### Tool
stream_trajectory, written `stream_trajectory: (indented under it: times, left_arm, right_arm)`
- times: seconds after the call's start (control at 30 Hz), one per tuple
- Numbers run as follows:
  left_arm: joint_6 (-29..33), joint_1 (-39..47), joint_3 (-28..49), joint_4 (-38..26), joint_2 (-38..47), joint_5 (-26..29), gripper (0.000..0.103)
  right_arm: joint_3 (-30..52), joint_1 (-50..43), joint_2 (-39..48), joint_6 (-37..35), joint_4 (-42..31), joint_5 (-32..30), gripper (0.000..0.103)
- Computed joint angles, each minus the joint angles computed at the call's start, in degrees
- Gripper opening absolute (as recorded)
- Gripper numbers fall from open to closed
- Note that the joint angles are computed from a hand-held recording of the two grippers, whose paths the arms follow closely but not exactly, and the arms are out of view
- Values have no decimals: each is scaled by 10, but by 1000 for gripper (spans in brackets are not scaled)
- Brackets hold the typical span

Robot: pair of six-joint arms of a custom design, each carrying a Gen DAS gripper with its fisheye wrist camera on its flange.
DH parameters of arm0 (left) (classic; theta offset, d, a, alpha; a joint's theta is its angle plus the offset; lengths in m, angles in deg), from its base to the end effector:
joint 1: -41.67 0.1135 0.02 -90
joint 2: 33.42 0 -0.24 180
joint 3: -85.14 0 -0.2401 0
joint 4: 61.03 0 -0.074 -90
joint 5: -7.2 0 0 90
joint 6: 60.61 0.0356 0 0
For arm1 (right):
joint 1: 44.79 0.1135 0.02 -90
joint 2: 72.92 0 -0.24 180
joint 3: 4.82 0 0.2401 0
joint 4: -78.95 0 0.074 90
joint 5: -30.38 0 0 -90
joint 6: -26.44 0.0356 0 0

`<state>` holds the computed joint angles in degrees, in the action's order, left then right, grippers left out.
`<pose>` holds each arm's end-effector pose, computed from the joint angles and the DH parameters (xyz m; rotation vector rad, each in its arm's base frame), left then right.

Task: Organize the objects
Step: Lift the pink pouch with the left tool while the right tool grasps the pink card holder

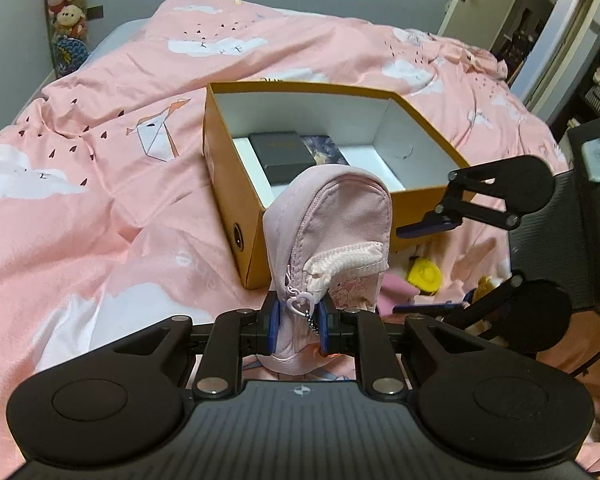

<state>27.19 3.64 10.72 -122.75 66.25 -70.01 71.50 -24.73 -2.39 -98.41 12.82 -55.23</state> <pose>0.2789 -0.2281 0.2849 0.8860 2.4490 -0.5492 0.2199 0.0774 0.2688 -1.1896 2.3475 -0.1897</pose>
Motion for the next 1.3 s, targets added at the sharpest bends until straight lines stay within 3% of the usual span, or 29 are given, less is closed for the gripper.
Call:
stream_trajectory:
  times: [0.33, 0.4, 0.47, 0.63, 0.77, 1.0, 1.17, 1.3]
  left_arm:
    - [-8, 26, -13, 10, -6, 29, 21]
    - [-8, 29, -9, 9, -2, 32, 21]
    - [-7, 28, -3, 5, 2, 33, 21]
    - [-4, 27, 13, -7, 6, 30, 21]
    - [-1, 27, 26, -19, -2, 31, 21]
    - [-1, 21, 65, -39, -8, 29, 21]
    - [-6, 13, 103, -39, 6, 26, 21]
    - [-6, 11, 161, -51, 42, 22, 21]
  right_arm:
    - [-39, 14, 69, -30, 48, 36, 58]
    - [-54, 14, 68, -31, 63, 46, 51]
    - [-61, 10, 67, -27, 64, 43, 35]
    - [-81, 16, 24, -15, 67, 60, 24]
    - [-72, 1, -30, -9, 43, 48, 22]
    - [11, -57, -88, 8, -55, -8, 22]
    - [119, -62, -76, 71, -123, -44, 22]
    - [156, -103, -64, 83, -109, -75, 22]
